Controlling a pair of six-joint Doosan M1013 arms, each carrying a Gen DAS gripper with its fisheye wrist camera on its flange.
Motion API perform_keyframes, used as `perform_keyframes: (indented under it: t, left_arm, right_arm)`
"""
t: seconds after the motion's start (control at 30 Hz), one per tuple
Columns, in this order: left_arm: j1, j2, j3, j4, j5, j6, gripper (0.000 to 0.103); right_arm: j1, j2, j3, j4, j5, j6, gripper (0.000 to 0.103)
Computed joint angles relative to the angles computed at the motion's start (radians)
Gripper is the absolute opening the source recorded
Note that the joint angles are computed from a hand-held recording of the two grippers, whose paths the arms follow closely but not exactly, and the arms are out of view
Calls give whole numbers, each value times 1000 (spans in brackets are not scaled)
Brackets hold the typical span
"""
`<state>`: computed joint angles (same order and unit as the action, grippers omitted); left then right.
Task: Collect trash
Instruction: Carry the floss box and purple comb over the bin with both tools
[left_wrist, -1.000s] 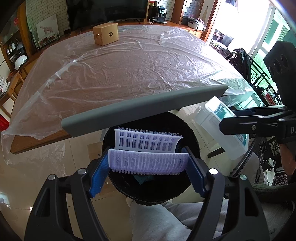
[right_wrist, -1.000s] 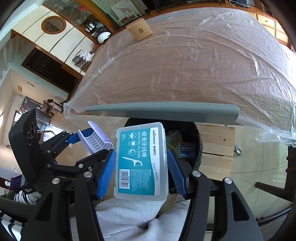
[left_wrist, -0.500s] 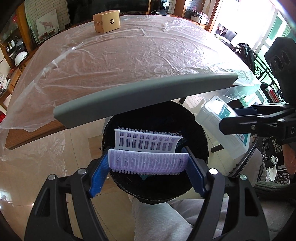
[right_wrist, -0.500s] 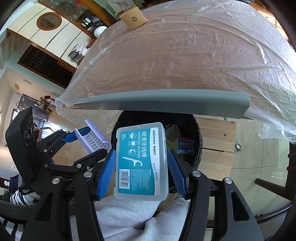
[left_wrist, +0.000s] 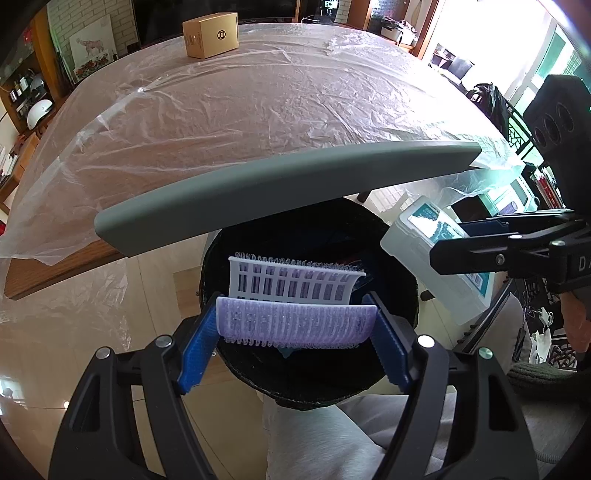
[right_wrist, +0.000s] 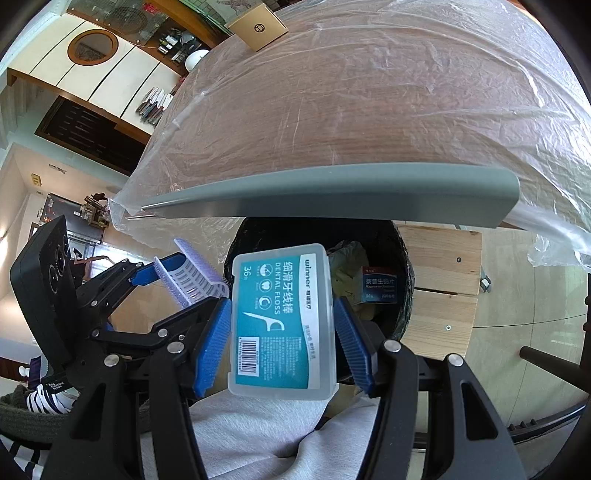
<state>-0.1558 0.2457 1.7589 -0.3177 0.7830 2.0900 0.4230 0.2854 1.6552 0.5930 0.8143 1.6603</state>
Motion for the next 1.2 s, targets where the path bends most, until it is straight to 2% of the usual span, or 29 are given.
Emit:
perform_keyframes:
  t: [0.53, 1.2]
  left_arm:
    - [-2, 2, 1, 7, -1, 2, 76]
    - [-6, 43, 3, 55, 7, 2, 76]
  right_arm:
    - [-3, 4, -4, 11, 10, -6, 56]
    - [12, 40, -17, -75, 25, 69, 56]
